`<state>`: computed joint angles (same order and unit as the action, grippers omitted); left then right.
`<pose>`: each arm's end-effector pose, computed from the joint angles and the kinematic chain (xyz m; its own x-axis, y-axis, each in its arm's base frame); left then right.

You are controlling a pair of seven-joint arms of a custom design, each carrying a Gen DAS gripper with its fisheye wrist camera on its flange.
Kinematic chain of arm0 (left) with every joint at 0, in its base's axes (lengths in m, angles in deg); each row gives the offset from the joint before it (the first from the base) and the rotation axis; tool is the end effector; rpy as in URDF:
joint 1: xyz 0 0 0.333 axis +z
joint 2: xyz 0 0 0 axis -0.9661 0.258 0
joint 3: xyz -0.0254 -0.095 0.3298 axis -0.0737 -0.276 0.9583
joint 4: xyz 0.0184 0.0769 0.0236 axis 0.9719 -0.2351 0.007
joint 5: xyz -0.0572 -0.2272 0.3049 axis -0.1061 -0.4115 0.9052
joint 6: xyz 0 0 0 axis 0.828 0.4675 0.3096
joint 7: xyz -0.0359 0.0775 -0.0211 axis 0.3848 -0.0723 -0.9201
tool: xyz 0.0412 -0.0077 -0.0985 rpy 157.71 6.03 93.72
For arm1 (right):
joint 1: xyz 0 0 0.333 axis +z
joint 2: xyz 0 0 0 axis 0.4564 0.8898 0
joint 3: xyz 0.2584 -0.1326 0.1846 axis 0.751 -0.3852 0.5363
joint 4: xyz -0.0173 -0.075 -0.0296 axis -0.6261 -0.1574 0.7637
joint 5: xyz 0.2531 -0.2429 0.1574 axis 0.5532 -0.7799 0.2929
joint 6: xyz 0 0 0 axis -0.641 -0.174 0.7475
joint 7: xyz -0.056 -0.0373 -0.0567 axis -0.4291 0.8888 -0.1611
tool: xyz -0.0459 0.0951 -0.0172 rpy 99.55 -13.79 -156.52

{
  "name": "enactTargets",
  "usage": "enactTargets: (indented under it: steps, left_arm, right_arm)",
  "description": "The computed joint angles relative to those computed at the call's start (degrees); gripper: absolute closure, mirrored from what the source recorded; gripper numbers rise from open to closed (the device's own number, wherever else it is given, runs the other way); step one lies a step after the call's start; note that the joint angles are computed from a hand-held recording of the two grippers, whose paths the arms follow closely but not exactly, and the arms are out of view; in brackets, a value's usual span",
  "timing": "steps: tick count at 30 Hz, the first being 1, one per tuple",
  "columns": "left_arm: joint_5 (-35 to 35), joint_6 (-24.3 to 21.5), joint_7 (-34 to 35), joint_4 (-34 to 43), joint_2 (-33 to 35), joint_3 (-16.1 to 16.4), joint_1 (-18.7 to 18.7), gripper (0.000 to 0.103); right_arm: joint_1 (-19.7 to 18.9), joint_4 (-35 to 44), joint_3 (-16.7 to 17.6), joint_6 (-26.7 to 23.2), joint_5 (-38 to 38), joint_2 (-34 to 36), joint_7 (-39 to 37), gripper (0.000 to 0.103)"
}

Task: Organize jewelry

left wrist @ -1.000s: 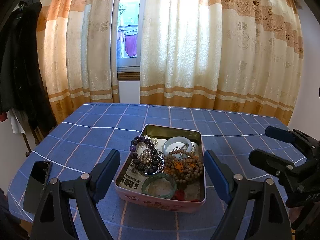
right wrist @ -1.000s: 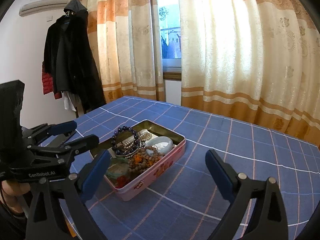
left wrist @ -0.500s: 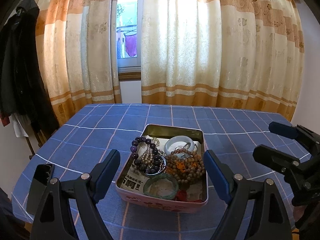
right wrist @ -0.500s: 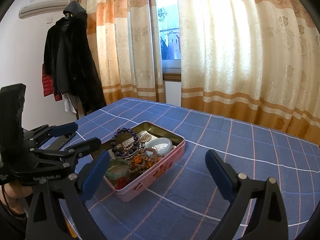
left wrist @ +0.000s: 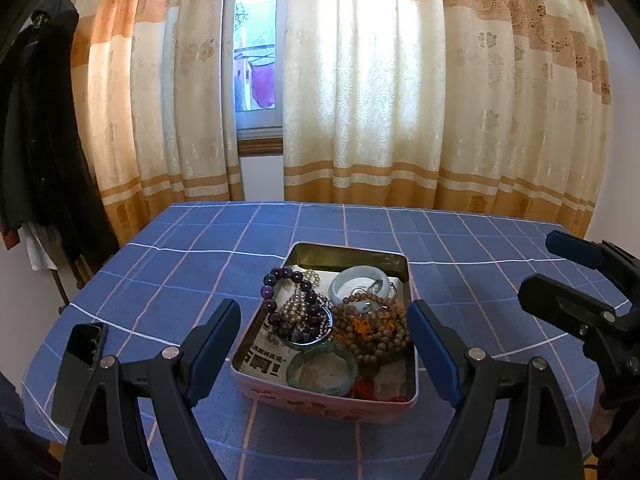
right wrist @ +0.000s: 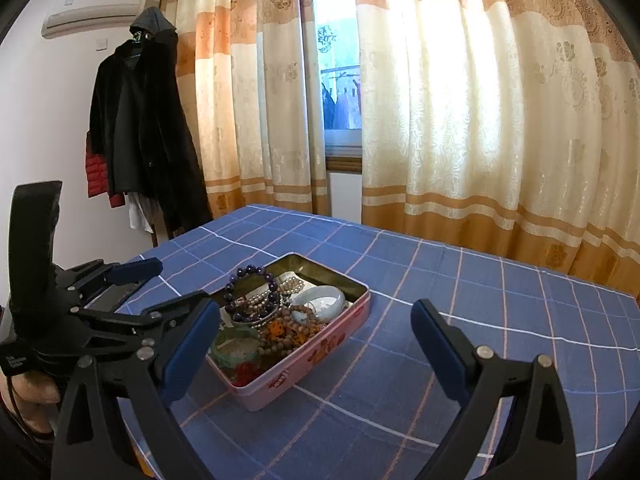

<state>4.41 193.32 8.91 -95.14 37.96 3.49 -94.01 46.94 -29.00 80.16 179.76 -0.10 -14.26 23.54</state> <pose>0.6842 -0.2215 0.5751 0.0575 -0.9983 -0.0013 -0.4806 -0.0266 -0.8765 0.7177 0.3774 0.5801 0.5784 -0.8156 -0.0191 -0.3207 -0.2057 -0.9246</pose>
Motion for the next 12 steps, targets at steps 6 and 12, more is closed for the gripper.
enactTargets:
  steps: [6,12]
  left_arm:
    - [3.9,-3.3,-3.5,0.9,0.3,1.0,-1.2,0.016]
    - [6.4,-1.1,-5.5,0.1,0.0,0.2,-0.1,0.016]
  right_arm:
    - [0.2,0.2,-0.2,-0.7,0.0,0.1,0.1,0.004]
    - [0.4,-0.2,-0.6,-0.7,0.0,0.0,0.4,0.004]
